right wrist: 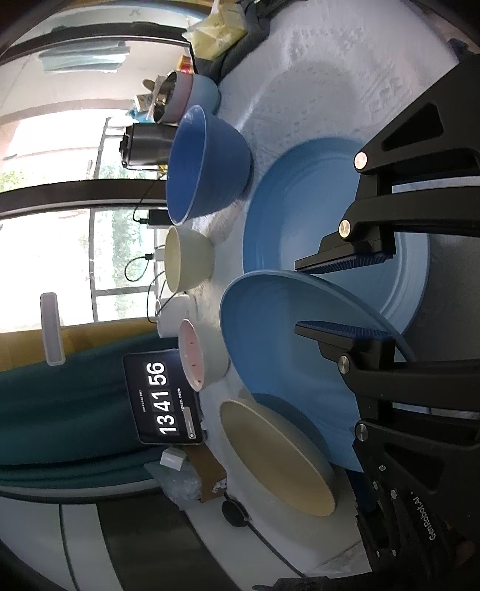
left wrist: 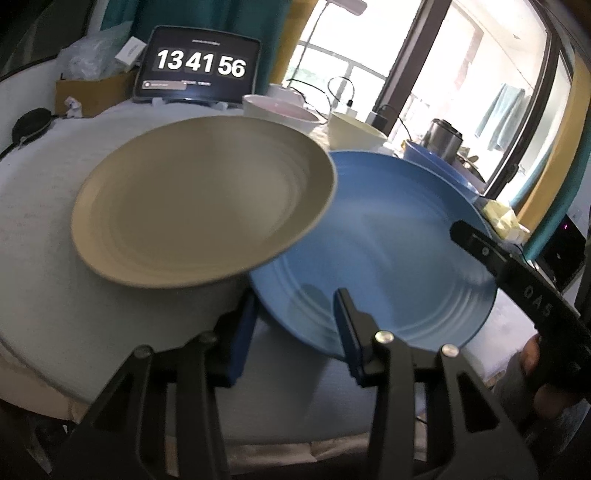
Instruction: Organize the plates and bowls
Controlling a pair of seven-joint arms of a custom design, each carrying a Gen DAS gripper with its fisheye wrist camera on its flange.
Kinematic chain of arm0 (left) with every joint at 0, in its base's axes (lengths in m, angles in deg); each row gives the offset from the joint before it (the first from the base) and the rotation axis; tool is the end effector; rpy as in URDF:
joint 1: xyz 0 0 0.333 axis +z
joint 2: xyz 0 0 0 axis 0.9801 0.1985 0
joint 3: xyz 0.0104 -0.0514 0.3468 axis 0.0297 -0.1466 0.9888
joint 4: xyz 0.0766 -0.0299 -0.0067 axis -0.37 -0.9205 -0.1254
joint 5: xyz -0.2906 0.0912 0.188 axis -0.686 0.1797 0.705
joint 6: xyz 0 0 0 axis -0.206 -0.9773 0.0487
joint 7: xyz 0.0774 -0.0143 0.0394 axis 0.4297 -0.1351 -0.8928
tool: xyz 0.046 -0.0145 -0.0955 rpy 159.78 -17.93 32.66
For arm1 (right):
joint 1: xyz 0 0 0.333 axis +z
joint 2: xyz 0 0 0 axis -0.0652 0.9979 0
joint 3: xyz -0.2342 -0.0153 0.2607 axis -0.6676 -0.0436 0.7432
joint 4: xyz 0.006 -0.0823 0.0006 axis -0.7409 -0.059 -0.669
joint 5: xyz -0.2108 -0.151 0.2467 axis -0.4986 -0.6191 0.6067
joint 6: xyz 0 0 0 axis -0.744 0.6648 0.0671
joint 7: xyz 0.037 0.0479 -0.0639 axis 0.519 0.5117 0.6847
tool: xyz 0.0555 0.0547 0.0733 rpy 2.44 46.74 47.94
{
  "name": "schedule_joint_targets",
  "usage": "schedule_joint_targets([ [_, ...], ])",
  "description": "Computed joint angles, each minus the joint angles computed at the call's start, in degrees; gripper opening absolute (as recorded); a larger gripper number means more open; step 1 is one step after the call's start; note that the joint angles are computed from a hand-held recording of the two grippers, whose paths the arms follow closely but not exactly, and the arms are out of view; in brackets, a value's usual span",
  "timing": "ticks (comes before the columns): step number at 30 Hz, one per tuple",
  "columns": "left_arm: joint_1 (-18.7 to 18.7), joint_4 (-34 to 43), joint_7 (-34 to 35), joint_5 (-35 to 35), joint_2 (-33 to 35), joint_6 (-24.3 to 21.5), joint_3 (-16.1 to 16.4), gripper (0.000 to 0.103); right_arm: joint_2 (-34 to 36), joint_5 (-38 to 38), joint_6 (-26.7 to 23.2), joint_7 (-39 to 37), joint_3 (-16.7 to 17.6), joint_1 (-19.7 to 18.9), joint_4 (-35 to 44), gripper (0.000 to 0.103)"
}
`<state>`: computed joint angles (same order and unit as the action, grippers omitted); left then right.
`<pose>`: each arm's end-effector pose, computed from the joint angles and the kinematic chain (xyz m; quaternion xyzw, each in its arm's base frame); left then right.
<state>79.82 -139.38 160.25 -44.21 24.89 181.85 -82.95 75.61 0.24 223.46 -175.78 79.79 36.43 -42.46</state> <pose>0.6980 -0.2051 0.4499 -0.5270 0.7385 -0.4145 0.0712 0.6213 0.4120 0.4805 -0.5239 0.6916 -0.3672 0.3352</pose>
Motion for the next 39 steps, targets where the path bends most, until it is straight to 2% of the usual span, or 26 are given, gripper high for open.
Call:
schedule_joint_targets([
  [9,-0.2,-0.8,3.7,-0.3,-0.7,-0.5,-1.8,0.044,-4.7,-5.7,-3.6,6.5,0.3,1.1,-6.0,0.024],
  [21,-1.8,-1.8,7.7,-0.5,-1.9,3.1,-3.2,0.043,-11.2,-14.1,-6.8,17.1,5.2,-2.5,-15.0,0.022],
  [29,-2.5,0.0,9.3,1.6,-1.0,5.6,-4.6,0.043,-13.3,-16.6,-7.8,22.1,7.5,-5.1,-17.9,0.022],
  [31,-3.4,1.1,8.5,2.8,-0.5,5.1,-3.9,0.043,-13.6,-16.4,-7.8,22.7,7.8,-5.7,-18.5,0.022],
  [36,-7.6,4.6,4.4,8.2,0.9,2.4,0.6,0.043,-13.6,-15.0,-7.7,23.2,8.3,-7.1,-19.3,0.022],
  [39,-8.5,6.0,3.3,10.3,1.7,1.1,1.4,0.043,-13.4,-14.2,-7.4,23.4,8.3,-7.5,-19.7,0.022],
])
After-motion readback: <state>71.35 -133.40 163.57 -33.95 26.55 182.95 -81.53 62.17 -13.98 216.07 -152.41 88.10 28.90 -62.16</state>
